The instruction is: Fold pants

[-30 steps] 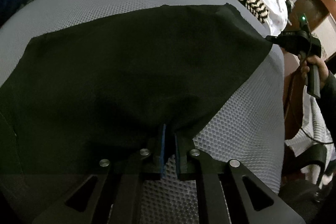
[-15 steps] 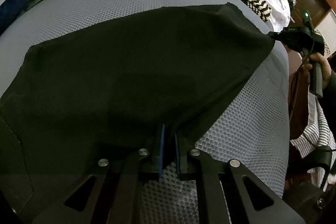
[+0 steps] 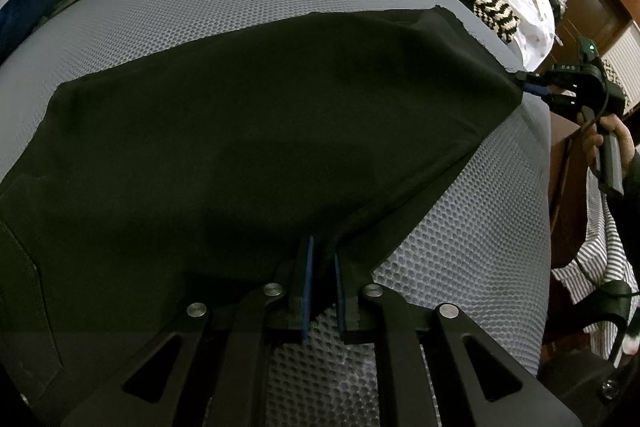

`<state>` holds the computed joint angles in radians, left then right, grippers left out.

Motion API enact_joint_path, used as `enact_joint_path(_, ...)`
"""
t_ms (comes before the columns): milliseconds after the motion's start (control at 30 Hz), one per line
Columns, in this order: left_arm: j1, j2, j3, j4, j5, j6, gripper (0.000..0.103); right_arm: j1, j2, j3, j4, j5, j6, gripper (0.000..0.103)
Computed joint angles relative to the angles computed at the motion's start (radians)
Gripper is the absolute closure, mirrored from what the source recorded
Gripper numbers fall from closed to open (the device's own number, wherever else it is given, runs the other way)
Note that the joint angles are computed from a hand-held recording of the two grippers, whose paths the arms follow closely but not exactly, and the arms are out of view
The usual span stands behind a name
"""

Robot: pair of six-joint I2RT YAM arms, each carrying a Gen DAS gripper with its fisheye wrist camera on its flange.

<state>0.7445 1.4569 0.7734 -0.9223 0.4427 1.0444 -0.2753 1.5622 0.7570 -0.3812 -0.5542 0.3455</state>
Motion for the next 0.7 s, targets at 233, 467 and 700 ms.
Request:
enact_joint_path(233,-0.001,0.003,0.005,-0.004,-0.002,-0.007,0.093,0.040,0.059,0.046,0.024,0.033,0.009,0.099)
enact_joint_path(467,-0.003,-0.012,-0.004,-0.001,0.001,0.006,0.093,0.100,-0.027,0.079,0.002,0.160,-0.052,0.100)
enact_joint_path(700,0.005,0.000,0.004,-0.014,0.003,0.039,0.092,0.090,0.027,-0.001,0.079,0.213,-0.071,0.102)
